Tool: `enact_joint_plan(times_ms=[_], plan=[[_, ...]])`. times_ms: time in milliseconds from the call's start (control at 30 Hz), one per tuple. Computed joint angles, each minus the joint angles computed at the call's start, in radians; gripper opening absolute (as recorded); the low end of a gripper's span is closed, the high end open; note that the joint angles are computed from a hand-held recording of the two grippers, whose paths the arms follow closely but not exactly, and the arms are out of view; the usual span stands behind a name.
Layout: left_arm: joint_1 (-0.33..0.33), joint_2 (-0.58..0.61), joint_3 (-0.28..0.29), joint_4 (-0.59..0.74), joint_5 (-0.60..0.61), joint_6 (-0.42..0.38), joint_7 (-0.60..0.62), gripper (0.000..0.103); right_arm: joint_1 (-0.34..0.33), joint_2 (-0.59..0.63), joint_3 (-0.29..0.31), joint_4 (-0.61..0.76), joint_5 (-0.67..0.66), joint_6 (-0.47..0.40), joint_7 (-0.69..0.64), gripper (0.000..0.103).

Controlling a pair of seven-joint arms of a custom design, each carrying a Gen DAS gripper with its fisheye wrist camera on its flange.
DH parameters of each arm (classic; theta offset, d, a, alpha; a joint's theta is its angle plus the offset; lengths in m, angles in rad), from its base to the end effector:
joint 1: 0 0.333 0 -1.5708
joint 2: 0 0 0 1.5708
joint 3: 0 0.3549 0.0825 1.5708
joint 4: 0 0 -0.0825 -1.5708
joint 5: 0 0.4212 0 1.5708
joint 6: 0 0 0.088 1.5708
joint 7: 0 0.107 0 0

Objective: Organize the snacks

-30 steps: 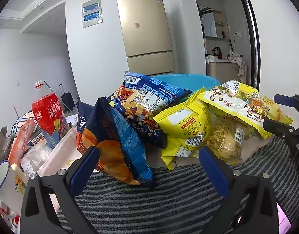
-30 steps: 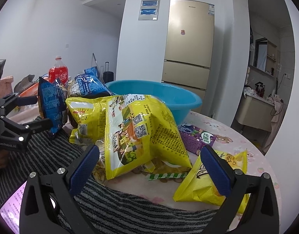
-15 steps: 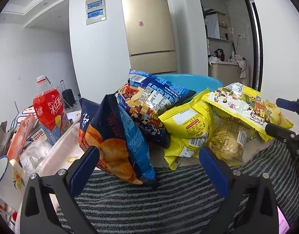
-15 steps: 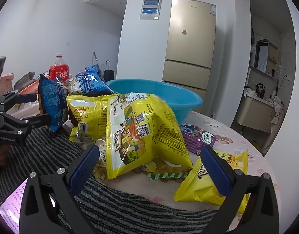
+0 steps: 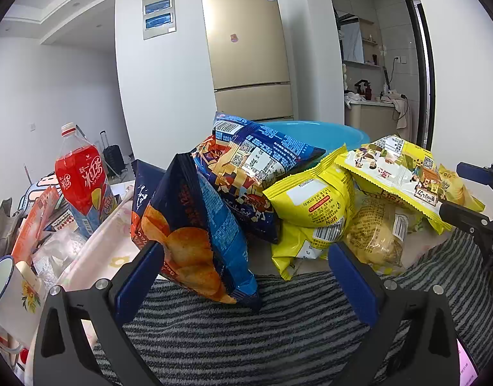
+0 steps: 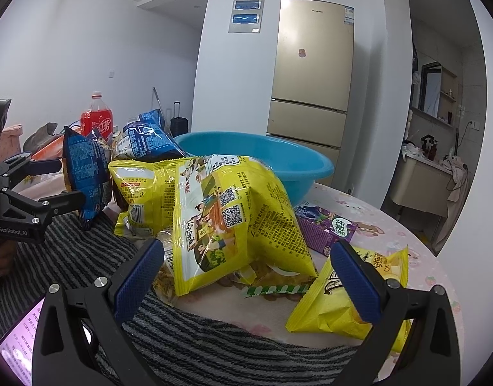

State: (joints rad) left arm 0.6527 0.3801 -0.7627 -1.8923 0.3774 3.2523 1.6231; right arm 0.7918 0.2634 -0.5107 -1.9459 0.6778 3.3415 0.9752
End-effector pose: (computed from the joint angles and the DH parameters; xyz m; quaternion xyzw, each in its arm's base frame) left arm 0.7021 -0.0436 0.5053 -0.4814 0.7031 -0.3953 0.3429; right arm 0.6580 0.1538 0.5136 -0.6571 0.5236 -0.3887 0.3781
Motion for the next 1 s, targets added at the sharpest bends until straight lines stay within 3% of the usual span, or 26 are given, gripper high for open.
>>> enact_joint_plan(times_ms=[1000], plan=[[-0.002,0.001,0.002,0.002,0.0,-0.001,0.0,0.103,-0.011,-0.001,0.014,0.002,0.017,0.004,-0.014,0.103]])
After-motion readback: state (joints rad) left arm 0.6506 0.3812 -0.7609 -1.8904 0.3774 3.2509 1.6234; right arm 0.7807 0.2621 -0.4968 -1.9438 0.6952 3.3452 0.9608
